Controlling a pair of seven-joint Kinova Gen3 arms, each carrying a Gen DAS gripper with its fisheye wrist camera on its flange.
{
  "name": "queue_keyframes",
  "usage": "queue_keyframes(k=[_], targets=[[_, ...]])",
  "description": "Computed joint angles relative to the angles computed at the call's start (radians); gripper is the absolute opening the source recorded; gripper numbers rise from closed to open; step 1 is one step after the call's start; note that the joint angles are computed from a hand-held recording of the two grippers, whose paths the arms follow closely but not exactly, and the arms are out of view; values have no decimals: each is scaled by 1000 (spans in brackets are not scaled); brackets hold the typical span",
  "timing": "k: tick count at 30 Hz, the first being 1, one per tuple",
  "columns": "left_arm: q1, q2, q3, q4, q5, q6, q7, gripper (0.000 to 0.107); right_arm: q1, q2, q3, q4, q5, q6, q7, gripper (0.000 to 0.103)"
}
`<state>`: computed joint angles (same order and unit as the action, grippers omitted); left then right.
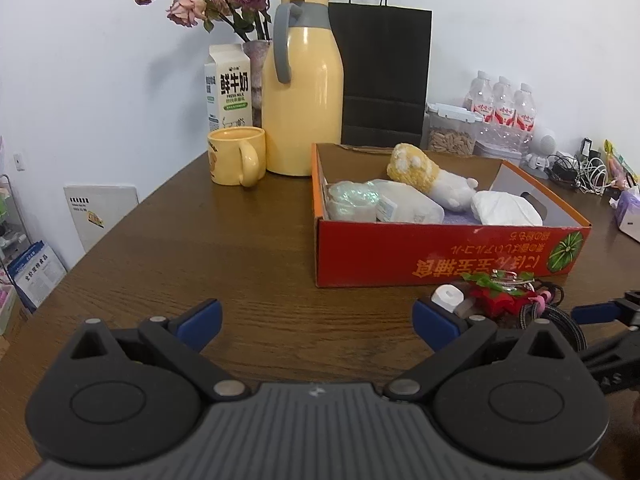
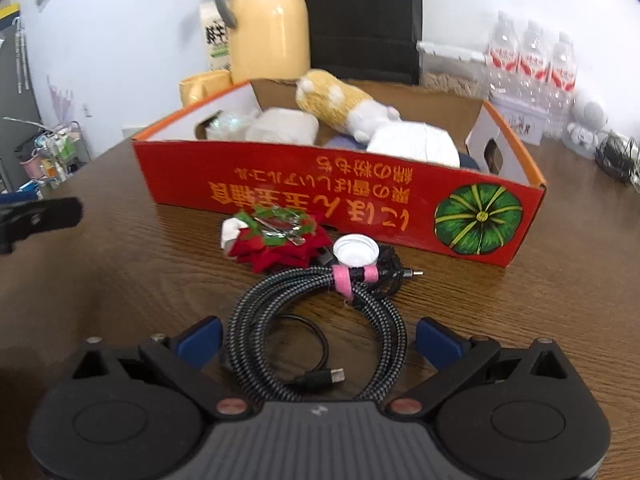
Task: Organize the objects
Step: 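Grasp the coiled black cable with the right tool while the left tool grasps the red flower ornament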
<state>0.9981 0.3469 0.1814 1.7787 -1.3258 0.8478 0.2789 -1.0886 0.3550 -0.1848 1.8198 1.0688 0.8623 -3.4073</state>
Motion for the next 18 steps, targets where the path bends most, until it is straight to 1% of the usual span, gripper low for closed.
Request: queue_keyframes(k=[2,10,12,15,18], targets=[[-1,5,1,-4,7,1,-7,103,-9,13,4,-7,10,18,-7,103],[-1,13,-6,-11,19,-20,-19,103,-27,18,3,10,54,26,-51,102],[-1,14,-8,-13,26,-24,-25,103,-36,14,5,28,91,27,-98,92],[3,16,-12,-14,30,-27,-29,103,-39,8,-3,54,139,27,-172,90],[4,17,-16,-15,31,-29,-28,103,-44,11,-17,59,165,48,-197,89]])
